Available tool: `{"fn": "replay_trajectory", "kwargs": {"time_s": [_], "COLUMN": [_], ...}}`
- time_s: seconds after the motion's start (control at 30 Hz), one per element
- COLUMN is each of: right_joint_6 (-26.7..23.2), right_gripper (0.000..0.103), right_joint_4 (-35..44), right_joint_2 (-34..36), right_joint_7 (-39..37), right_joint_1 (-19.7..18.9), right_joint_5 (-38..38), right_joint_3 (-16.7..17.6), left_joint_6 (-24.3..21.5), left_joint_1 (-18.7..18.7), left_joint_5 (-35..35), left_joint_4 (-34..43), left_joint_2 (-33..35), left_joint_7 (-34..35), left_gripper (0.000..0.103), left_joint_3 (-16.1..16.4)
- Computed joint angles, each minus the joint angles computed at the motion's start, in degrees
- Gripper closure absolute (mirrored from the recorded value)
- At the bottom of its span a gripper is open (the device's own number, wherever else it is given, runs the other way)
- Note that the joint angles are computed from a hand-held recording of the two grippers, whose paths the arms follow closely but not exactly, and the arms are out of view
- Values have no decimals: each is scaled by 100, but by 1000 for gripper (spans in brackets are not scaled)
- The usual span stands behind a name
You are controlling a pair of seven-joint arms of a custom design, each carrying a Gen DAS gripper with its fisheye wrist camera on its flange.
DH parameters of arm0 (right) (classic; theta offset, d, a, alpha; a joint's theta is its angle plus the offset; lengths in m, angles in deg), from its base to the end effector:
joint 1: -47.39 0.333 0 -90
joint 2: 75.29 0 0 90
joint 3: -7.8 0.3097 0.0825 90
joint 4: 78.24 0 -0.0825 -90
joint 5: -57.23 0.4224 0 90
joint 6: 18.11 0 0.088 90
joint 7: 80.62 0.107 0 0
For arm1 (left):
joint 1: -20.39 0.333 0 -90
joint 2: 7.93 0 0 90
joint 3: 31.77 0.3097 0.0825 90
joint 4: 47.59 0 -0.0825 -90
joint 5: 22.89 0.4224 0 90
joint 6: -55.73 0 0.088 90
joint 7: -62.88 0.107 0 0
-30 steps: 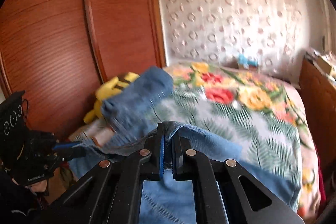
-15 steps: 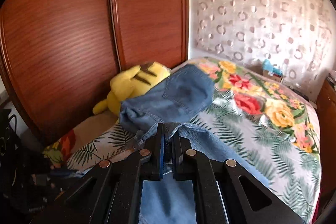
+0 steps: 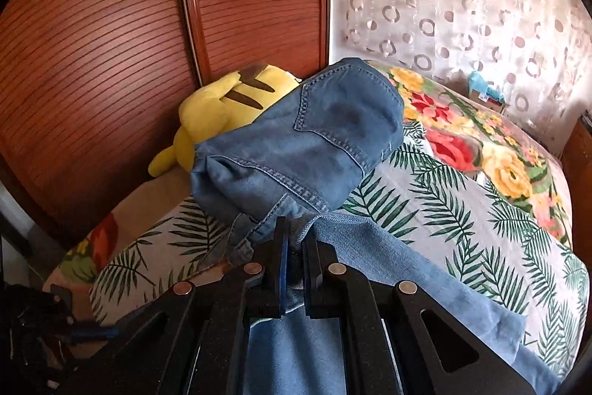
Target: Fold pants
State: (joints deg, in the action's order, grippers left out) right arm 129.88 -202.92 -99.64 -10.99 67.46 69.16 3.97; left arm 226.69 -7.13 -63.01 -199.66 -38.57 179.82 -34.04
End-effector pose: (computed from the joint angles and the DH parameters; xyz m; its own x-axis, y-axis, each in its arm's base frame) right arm 0.4984 0.1355 0.6465 0.4698 -0.8821 0.0332 -0.5708 -0.3323 -0.7509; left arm 0.4096 -0.1829 0.4758 -0.4269 -0.8782 0.2157 -0.6436 0.1275 -0.7546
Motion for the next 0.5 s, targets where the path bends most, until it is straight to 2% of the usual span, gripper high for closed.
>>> {"fn": "replay_trajectory", "kwargs": {"time_s": [0.07, 0.13, 0.17, 0.2, 0.27, 0.33, 0.4, 0.5], "right_joint_6": [118, 228, 219, 165, 98, 261, 322, 375], "right_gripper": [91, 82, 70, 54, 43, 43, 43, 43], "right_joint_4": [-58, -125, -156, -149, -192, -368, -574, -998], "right_joint_2": [25, -17, -49, -72, -140, -284, -496, -945], "right_joint_7": [97, 140, 86, -70, -379, -225, -255, -261], "right_joint_1": [-61, -80, -35, 86, 240, 27, 26, -30], "right_joint_5": [-117, -202, -159, 10, 328, 139, 176, 179], "right_joint_3": [84, 97, 44, -84, -278, -146, -237, -371], "left_joint_6": [-27, -31, 4, 73, 298, 446, 507, 565], "left_joint_1": [-17, -1, 19, 22, -70, -320, -447, -430], "left_joint_5": [4, 13, 22, 12, -45, -123, -132, -24], "left_joint_4": [27, 38, 35, 16, -30, -44, -19, 51], "left_joint_2": [19, 19, 23, 8, -13, -38, -21, 87], "left_joint_7": [27, 11, -13, -48, -56, 80, 148, 127], "left_gripper": [53, 47, 47, 47, 47, 47, 47, 47], "left_joint_3": [19, -17, -45, -70, -25, 177, 270, 205]}}
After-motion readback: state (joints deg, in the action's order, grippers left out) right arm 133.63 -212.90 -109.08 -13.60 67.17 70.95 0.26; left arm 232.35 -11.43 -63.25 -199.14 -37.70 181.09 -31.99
